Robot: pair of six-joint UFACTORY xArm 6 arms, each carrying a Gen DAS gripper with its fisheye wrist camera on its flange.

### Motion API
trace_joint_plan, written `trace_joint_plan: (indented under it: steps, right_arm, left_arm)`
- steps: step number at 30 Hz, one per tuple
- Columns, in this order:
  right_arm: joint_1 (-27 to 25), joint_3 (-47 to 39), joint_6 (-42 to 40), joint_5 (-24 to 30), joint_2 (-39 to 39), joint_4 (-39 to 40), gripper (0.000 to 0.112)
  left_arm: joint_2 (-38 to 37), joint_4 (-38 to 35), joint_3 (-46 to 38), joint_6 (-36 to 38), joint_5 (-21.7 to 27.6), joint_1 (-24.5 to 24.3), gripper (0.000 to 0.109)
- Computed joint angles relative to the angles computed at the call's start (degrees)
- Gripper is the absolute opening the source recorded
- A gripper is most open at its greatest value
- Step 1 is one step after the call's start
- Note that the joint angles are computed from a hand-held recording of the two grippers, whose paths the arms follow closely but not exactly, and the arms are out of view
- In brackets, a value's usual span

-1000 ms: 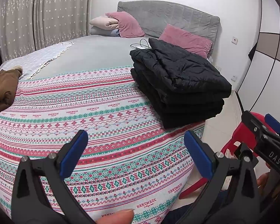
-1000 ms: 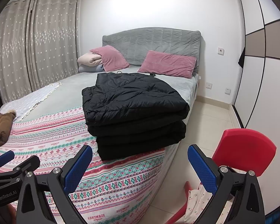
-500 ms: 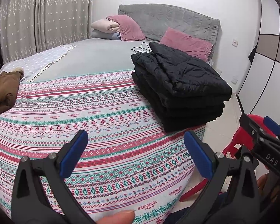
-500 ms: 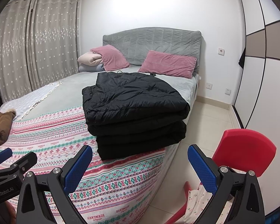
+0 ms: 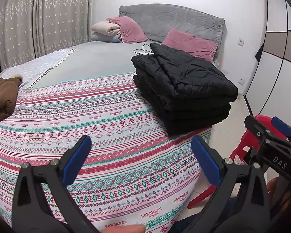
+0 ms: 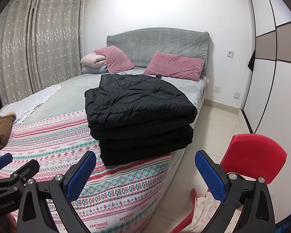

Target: Fold large clothes

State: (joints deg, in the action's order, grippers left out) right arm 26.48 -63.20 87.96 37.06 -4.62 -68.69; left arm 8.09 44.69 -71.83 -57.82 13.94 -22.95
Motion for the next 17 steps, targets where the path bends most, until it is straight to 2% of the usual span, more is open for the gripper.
trace_joint_plan:
  steps: [17]
  right_arm:
    - [-0.11, 0.14, -0.18, -0.06, 0.01, 0.02, 0.103]
  left_arm:
    - [-0.30, 1.48, 0.38, -0.47, -1.13, 0.01, 0.102]
